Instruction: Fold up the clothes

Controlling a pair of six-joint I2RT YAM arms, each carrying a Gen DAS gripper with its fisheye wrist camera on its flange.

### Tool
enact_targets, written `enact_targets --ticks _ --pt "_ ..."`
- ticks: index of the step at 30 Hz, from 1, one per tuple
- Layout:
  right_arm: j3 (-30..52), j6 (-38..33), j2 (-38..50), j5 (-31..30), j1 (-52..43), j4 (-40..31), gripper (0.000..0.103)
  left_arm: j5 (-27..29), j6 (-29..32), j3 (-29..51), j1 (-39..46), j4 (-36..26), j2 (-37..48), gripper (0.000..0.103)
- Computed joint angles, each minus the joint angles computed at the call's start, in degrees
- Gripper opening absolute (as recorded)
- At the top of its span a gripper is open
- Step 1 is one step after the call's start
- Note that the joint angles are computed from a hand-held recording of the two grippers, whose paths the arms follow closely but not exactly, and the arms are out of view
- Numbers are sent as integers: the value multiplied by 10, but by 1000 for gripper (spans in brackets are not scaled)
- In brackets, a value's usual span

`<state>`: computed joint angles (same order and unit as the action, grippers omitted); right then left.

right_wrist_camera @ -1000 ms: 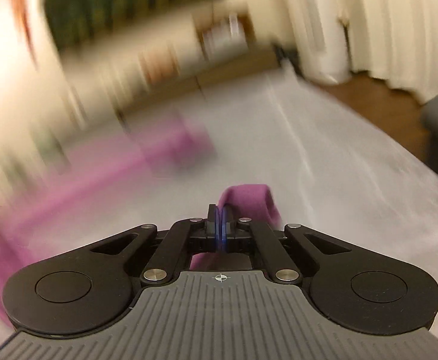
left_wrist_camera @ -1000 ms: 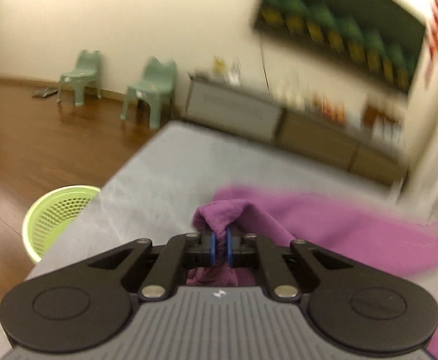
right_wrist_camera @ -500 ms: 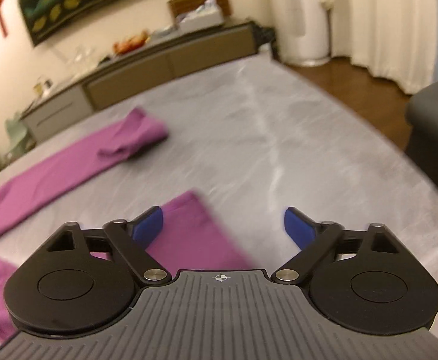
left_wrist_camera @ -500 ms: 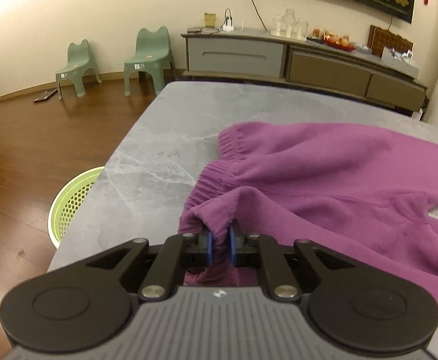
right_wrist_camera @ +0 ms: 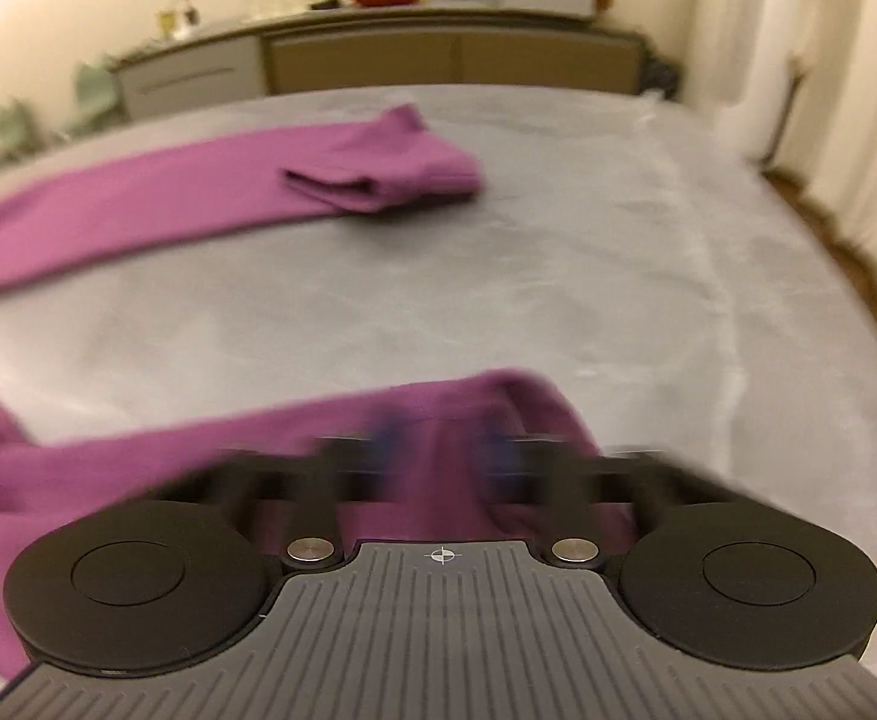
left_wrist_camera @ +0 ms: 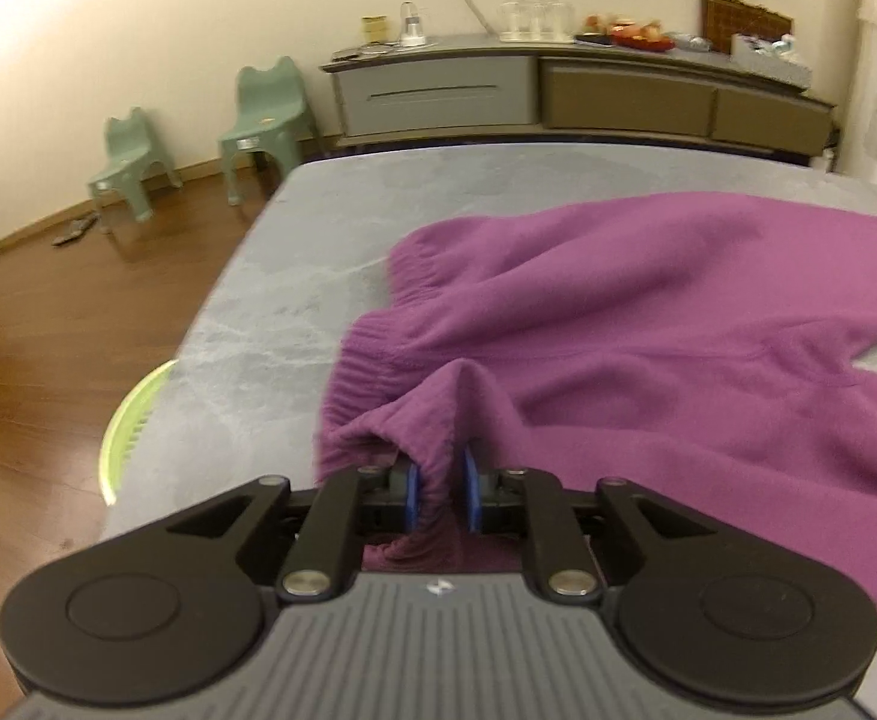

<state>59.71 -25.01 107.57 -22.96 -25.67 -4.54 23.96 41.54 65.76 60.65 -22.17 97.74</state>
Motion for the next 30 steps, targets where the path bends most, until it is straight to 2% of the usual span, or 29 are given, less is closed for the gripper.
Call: enact_targets --ticks 2,4,7,9,11,12,13,15,18,20,22,23,24,26,28,30 --pt "3 15 -11 -10 -13 18 3 -12 -16 7 4 4 6 13" --pt "31 84 0 0 -41 51 1 -30 -21 16 5 -1 13 13" --pt "117 154 61 30 -76 16 2 -47 -2 14 -3 -8 12 14" --pt "110 145 57 39 -70 13 3 -42 18 -10 -7 9 -14 17" --pt "92 130 47 47 -60 16 19 -15 44 -33 -1 15 -55 20" --pt "84 122 42 51 -55 18 33 4 63 -47 5 17 -77 28" --pt "72 120 29 40 -55 22 55 32 91 -66 14 20 -103 42" --pt "51 120 4 11 -56 30 72 87 143 -104 31 32 -151 59" --pt "42 120 -13 -1 -58 29 80 146 175 -150 47 59 -208 57" --pt "42 116 -20 0 -63 18 83 206 201 -151 51 24 -230 57" --pt "45 107 -18 0 -66 6 90 233 223 -160 17 -11 -253 60" --pt "46 97 -16 3 -66 -1 90 232 236 -174 -13 -17 -268 60" --pt "47 87 -13 6 -66 -8 90 202 252 -203 -64 -4 -288 61" --pt "54 49 -5 5 -65 -40 90 100 280 -266 -197 49 -315 58" --pt "55 5 2 0 -71 -67 90 26 283 -297 -295 119 -291 45" --pt "41 -12 0 3 -77 -64 90 -32 274 -301 -373 184 -238 39"
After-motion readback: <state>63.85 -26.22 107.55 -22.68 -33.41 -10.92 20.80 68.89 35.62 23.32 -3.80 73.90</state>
